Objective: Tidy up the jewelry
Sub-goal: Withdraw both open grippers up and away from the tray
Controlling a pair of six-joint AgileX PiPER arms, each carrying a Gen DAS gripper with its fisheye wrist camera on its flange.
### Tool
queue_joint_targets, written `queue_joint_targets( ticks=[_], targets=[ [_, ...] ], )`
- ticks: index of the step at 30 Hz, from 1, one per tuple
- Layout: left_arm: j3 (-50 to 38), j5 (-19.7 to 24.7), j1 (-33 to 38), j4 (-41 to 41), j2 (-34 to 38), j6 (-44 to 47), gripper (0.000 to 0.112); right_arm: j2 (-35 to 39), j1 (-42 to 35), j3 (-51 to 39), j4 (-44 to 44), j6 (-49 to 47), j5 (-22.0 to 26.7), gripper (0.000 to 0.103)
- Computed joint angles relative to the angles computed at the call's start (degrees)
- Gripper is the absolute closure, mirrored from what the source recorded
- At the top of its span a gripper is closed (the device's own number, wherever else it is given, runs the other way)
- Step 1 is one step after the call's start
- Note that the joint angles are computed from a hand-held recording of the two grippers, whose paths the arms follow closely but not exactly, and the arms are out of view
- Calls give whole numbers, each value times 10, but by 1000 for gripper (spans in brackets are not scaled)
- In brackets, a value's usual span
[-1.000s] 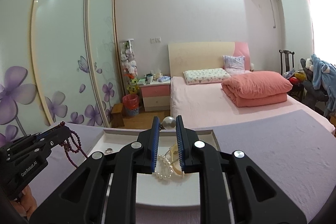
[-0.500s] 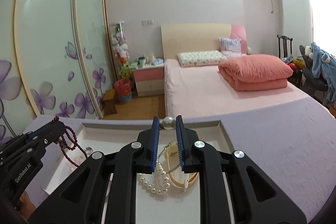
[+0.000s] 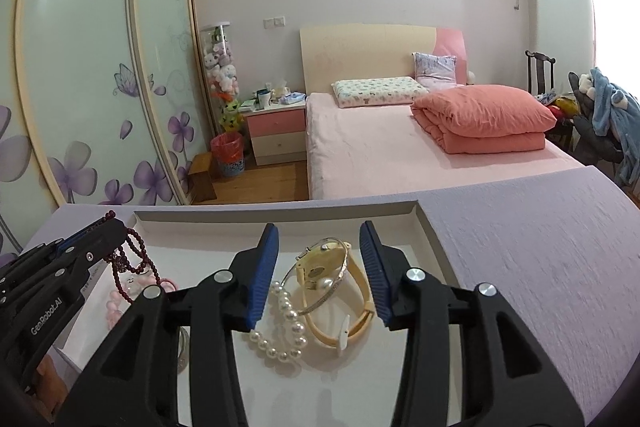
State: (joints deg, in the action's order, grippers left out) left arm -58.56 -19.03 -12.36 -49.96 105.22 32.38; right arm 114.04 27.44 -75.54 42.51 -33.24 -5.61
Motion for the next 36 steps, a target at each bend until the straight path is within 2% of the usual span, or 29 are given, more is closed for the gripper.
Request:
queue_joint_targets(
  ticks=[9,13,14,16,18,23,36],
  targets=[
    [-9,-1,-6,-13,7,13,100,6,-3,-4,9,-6,-4,59],
    [-11,-5,-9,-29,9,30,99,7,0,-3,46,-44,-10,59],
    [-12,-10,-12,-38,9,37,97,7,2,-1,49,-48,-13,59],
    [-13,-13,-13,-42,10,42,79,7,3,-1,54,-53,-15,59],
    [-12,-24,-17,-52,9,47,72,7,5,2,52,-50,-19,58],
    [-9,-25,-10,-62,4,51,71,5,5,7,41,-39,-23,55],
    [41,-67,2,-117,-34,70,55,-16,16,40,13,-22,-46,54]
  ],
)
